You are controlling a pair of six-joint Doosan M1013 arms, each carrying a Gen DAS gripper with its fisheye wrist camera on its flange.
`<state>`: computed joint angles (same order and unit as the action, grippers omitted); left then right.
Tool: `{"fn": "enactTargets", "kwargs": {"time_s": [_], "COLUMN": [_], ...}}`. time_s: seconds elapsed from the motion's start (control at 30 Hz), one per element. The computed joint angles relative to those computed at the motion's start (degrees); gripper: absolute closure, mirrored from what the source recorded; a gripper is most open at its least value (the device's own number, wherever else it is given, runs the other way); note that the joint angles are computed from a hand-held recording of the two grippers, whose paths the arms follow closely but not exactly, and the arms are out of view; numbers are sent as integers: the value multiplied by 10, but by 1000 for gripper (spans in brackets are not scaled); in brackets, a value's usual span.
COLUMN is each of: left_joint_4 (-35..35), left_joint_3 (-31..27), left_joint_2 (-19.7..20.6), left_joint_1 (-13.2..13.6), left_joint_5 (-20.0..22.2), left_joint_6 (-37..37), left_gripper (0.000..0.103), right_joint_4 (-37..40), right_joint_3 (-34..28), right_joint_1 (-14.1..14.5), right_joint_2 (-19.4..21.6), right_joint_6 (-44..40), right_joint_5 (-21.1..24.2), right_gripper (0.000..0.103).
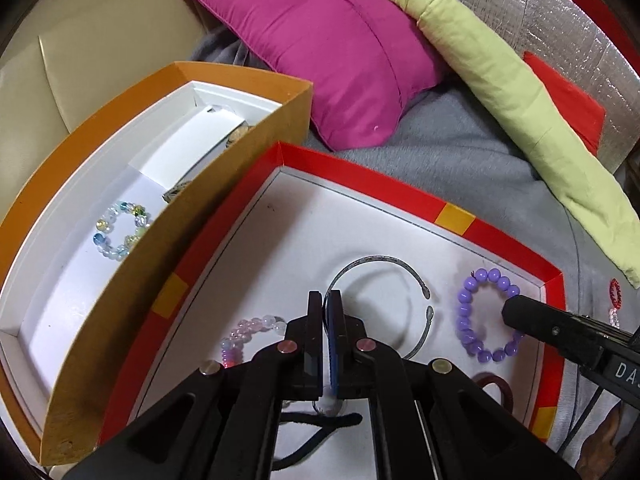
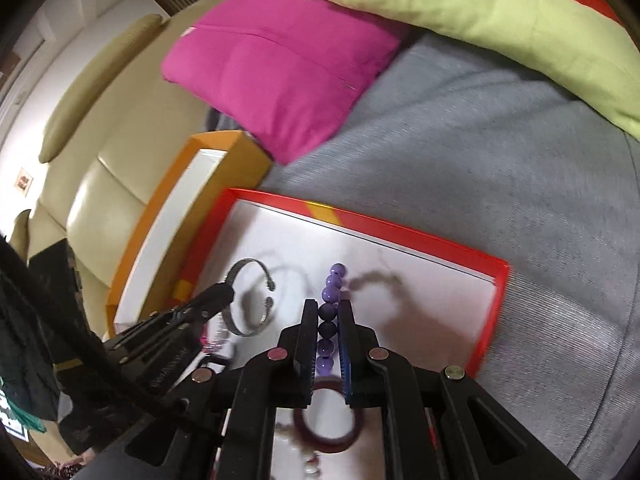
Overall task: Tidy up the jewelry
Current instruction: 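Lower both items into the tray and open both tools, then move both tools back toward the red and pink bead bracelets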
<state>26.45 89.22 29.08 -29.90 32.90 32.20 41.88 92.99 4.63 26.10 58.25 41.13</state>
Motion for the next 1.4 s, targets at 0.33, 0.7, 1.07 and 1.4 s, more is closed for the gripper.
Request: {"fn": "enactTargets", "kwargs": {"time_s": [0.33, 0.7, 1.07, 1.4], "left_joint_4": [2, 8, -5, 127], "left_joint_3": [-1, -3, -10, 2], "left_joint_2": [2, 2, 6, -13], "left_joint_1": [0, -2, 1, -18], "left_joint_5": [5, 4, 7, 32], "left_joint_6": [-1, -5, 10, -117], "left_gripper": [101, 101, 100, 52], "right_joint_4": [-49, -86, -104, -98], "right_joint_3": [-2, -4, -4, 11], "right_joint_1": [6, 9, 14, 10], "right_joint_2": [0, -1, -3, -23], "right_joint_6": [36, 62, 73, 67], "right_joint_5": [-12, -15, -24, -47], "right_gripper": [93, 93, 93, 57]}}
